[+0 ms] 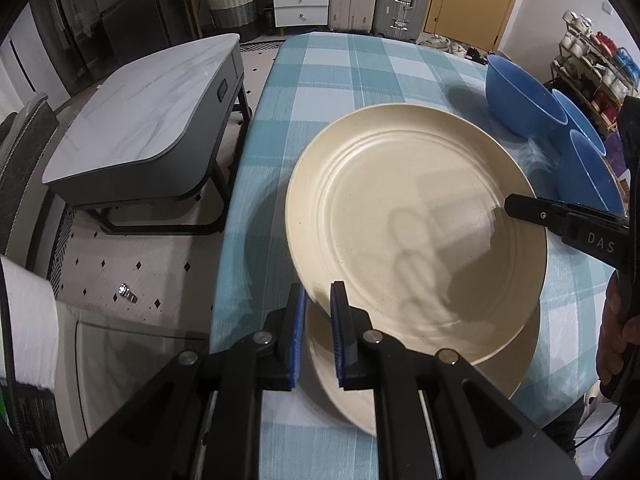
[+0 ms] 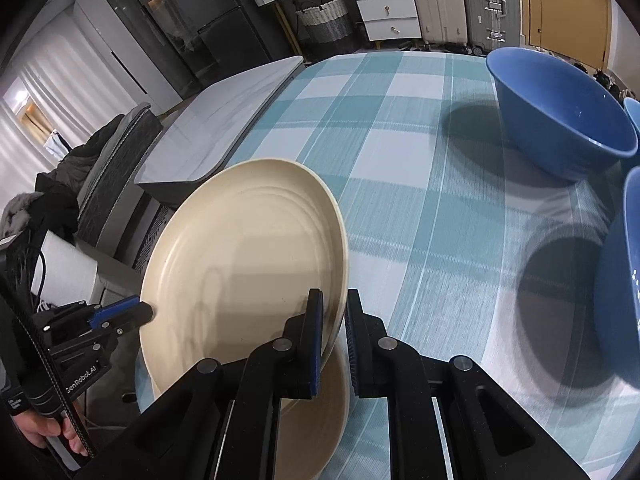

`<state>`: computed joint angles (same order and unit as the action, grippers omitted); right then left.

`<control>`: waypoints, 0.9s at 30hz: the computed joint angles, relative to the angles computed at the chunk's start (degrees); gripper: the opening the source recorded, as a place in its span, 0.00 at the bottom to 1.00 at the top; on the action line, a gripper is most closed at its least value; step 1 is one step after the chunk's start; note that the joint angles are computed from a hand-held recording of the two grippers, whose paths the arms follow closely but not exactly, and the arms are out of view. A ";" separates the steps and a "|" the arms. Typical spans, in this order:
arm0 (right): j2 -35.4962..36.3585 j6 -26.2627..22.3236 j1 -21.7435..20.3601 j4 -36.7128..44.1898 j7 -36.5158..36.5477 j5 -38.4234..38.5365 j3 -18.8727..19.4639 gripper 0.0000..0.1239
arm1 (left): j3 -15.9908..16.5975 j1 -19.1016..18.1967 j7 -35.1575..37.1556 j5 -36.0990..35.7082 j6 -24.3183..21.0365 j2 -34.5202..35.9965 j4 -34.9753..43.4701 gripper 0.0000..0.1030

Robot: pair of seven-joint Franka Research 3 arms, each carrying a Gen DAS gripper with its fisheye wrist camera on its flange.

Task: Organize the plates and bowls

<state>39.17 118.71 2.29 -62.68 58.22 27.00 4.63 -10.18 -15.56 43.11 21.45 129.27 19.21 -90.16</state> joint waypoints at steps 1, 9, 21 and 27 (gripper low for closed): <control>-0.79 0.85 0.01 -1.42 -0.45 0.10 0.03 0.09 | -0.01 -0.12 -0.60 0.06 0.41 -0.55 -0.96 0.10; -8.18 8.18 0.36 -13.97 -6.05 1.36 -0.14 0.09 | -0.54 -1.43 -1.91 2.28 -0.69 -2.18 -3.77 0.11; -14.90 15.04 1.31 -25.59 -13.06 1.80 -1.02 0.09 | -1.37 -2.17 -1.50 3.18 -1.78 -3.99 -6.76 0.12; -15.83 14.65 1.35 -26.86 -13.53 2.04 -1.38 0.09 | -1.43 -1.74 -2.70 2.54 -0.02 -5.03 -8.44 0.12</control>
<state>23.35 133.36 3.64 -89.54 44.68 29.04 3.25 -11.61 -17.29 40.41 23.99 129.26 14.18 -98.60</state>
